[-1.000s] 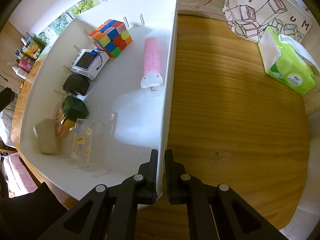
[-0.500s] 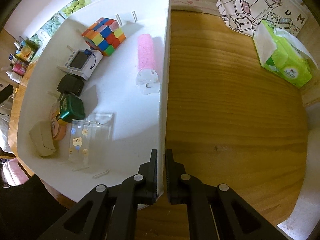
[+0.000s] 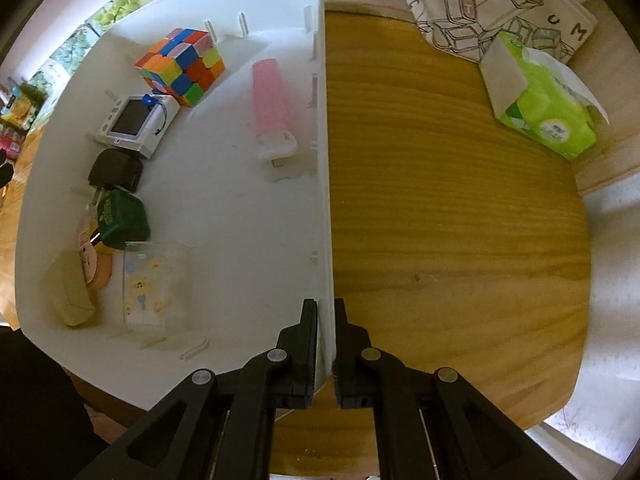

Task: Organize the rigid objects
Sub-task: 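Move the left gripper to the clear plastic food box on the desk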

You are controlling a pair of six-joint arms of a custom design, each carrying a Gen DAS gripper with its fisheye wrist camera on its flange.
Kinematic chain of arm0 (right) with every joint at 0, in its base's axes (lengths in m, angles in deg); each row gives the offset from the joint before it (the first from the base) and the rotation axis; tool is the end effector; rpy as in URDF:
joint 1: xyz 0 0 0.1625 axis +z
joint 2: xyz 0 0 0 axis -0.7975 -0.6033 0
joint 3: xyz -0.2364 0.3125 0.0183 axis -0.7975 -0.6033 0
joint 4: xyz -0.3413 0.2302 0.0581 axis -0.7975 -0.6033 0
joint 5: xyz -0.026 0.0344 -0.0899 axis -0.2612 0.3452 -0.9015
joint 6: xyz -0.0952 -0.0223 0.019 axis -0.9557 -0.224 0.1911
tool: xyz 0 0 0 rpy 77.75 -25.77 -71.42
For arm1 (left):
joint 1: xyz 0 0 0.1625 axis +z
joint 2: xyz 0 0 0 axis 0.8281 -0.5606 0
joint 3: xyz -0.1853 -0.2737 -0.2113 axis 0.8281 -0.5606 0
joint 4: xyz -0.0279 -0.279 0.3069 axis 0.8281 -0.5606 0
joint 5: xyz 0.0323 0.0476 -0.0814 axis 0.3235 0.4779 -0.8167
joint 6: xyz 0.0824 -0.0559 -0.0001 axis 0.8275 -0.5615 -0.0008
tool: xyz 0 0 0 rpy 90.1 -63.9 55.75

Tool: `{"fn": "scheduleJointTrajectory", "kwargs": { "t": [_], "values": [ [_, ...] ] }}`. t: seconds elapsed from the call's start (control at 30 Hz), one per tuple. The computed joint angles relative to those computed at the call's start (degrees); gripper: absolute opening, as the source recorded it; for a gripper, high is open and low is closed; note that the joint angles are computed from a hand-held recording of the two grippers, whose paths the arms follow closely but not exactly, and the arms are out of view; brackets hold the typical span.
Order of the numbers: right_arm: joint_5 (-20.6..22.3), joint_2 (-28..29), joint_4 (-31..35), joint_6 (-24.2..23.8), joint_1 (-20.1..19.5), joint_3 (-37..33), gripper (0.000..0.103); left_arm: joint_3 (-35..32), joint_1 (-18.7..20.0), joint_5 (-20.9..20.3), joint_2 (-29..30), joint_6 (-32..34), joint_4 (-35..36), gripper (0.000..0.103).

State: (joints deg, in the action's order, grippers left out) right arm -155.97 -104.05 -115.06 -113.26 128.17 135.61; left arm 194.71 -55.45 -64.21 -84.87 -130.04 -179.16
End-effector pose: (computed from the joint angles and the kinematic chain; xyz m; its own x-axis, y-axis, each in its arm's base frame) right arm -0.0264 -0.3743 0.3442 -0.5213 -0.6421 0.5621 -0.5119 0.7623 0.3961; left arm -0.4252 -0.1802 0.0038 -0.6192 -0.1825 -0.7637 0.2367 0.8840 -0.4031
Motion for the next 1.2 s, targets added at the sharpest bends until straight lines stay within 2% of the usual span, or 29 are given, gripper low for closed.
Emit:
{"fn": "scheduleJointTrajectory", "kwargs": {
  "t": [0.17, 0.27, 0.4, 0.57, 0.87, 1.2],
  "values": [
    [-1.04, 0.52, -1.39, 0.71, 0.89, 0.71, 0.007, 4.33, -0.62, 3.3, -1.68, 13.42, -6.58, 0.081],
    [-0.26, 0.59, 0.29, 1.21, 0.59, 0.22, 0.007, 6.16, -0.08, 3.87, -2.09, 21.56, -10.12, 0.081],
    [0.83, 0.13, 0.48, 0.34, 0.26, 0.21, 0.007, 8.85, 0.97, 3.67, -2.69, 31.09, -16.03, 0.084],
    [-0.98, 0.51, -2.21, -0.72, 1.6, 1.43, 0.007, 12.34, 2.5, 3.12, -3.85, 41.15, -24.26, 0.09],
    [-4.62, 0.56, -6.54, -0.27, 3.75, 5.15, 0.009, 14.77, 6.78, 3.42, -4.42, 50.49, -32.35, 0.093],
    [-7.28, 2.99, -9.32, 1.7, 5.55, 6.13, 0.011, 14.75, 10.0, 2.31, -2.65, 55.19, -35.46, 0.093]
  ]
}}
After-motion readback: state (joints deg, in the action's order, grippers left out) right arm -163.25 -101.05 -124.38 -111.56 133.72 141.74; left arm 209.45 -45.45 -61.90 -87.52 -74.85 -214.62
